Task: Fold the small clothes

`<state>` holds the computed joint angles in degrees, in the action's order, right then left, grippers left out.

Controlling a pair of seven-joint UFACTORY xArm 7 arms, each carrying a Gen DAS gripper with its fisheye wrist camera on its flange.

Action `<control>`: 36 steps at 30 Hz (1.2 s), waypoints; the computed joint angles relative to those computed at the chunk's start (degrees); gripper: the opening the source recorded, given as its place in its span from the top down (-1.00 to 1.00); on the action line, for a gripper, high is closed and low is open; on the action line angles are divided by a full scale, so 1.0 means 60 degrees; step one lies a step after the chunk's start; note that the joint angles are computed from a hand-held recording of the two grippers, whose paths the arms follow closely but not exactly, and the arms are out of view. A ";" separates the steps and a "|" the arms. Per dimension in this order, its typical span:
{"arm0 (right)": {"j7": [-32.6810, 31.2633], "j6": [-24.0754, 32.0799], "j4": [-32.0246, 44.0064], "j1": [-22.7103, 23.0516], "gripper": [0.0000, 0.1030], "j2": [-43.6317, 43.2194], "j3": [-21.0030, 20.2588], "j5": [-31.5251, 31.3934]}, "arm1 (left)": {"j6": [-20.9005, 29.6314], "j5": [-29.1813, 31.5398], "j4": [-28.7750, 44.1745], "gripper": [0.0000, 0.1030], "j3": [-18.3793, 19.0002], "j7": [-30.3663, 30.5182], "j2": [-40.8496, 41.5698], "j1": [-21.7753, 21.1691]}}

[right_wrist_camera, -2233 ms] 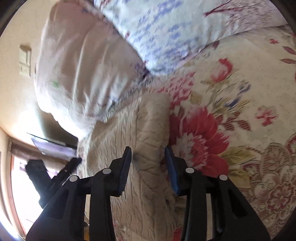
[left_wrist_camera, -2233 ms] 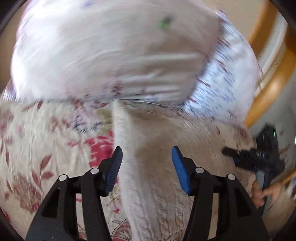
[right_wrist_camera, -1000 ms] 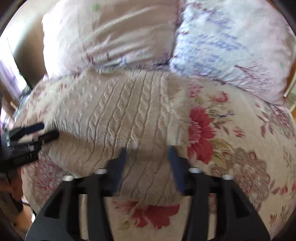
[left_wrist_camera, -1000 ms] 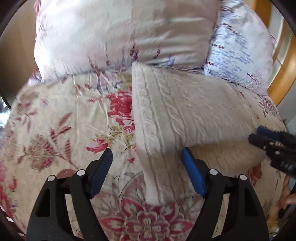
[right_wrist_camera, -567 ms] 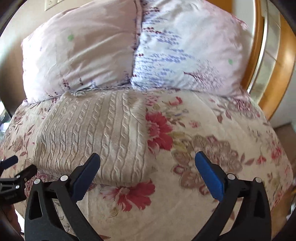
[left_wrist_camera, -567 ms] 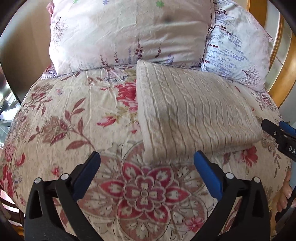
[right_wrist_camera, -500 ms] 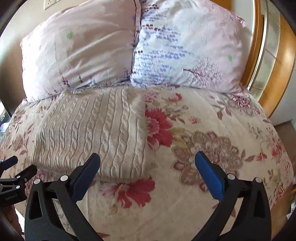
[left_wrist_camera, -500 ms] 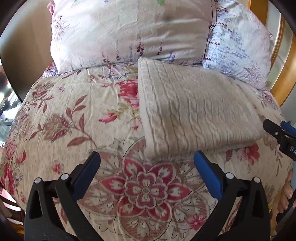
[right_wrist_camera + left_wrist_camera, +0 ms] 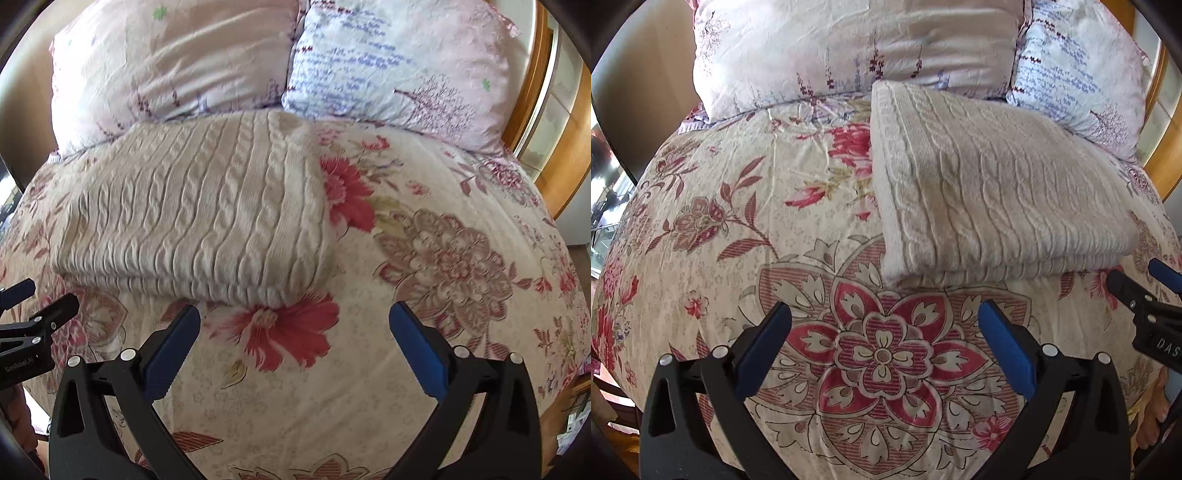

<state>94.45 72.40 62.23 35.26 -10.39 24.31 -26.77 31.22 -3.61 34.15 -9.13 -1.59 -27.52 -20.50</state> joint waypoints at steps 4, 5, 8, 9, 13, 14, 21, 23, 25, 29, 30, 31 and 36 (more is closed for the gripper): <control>-0.0012 -0.0308 -0.0109 0.0027 -0.97 0.0123 -0.0060 0.0189 | 0.0322 -0.0152 0.0072 -0.96 0.0065 -0.0024 0.0193 -0.0044; -0.0019 -0.0413 -0.0150 0.0032 -0.97 0.0154 -0.0088 0.0260 | 0.0382 -0.0160 0.0063 -0.96 0.0046 -0.0069 0.0200 -0.0030; -0.0006 -0.0543 -0.0209 0.0041 -0.97 0.0232 -0.0132 0.0363 | 0.0259 -0.0005 -0.0007 -0.96 -0.0053 -0.0121 0.0202 0.0020; 0.0028 -0.0580 -0.0232 0.0052 -0.97 0.0248 -0.0137 0.0387 | 0.0211 0.0042 -0.0026 -0.96 -0.0078 -0.0140 0.0206 0.0031; 0.0291 -0.0712 -0.0373 0.0086 -0.97 0.0234 -0.0120 0.0294 | -0.0081 0.0069 -0.0145 -0.97 -0.0047 -0.0087 0.0206 -0.0014; 0.0362 -0.0751 -0.0410 0.0094 -0.97 0.0214 -0.0114 0.0265 | -0.0132 0.0077 -0.0167 -0.97 -0.0045 -0.0085 0.0203 -0.0017; 0.0472 -0.0765 -0.0450 0.0122 -0.97 0.0214 -0.0091 0.0127 | -0.0344 0.0098 -0.0262 -0.97 -0.0006 -0.0022 0.0178 -0.0068; 0.0441 -0.0784 -0.0468 0.0122 -0.97 0.0199 -0.0105 0.0129 | -0.0403 0.0091 -0.0291 -0.97 0.0008 0.0019 0.0168 -0.0079; 0.0441 -0.0783 -0.0464 0.0123 -0.97 0.0201 -0.0105 0.0133 | -0.0439 0.0087 -0.0324 -0.97 0.0003 0.0024 0.0146 -0.0082; 0.0472 -0.0762 -0.0440 0.0130 -0.97 0.0220 -0.0095 0.0126 | -0.0469 0.0085 -0.0344 -0.97 0.0003 0.0033 0.0135 -0.0084; 0.0474 -0.0759 -0.0437 0.0134 -0.97 0.0222 -0.0094 0.0124 | -0.0473 0.0085 -0.0342 -0.97 0.0004 0.0037 0.0136 -0.0085; 0.0461 -0.0765 -0.0441 0.0133 -0.97 0.0218 -0.0102 0.0127 | -0.0467 0.0085 -0.0337 -0.97 0.0003 0.0032 0.0139 -0.0083; 0.0461 -0.0765 -0.0443 0.0134 -0.97 0.0217 -0.0106 0.0131 | -0.0457 0.0088 -0.0340 -0.97 -0.0003 0.0015 0.0132 -0.0080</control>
<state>97.22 67.81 59.57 36.06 -9.09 23.68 -25.98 28.48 -3.08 32.11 -9.15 -1.50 -26.73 -20.98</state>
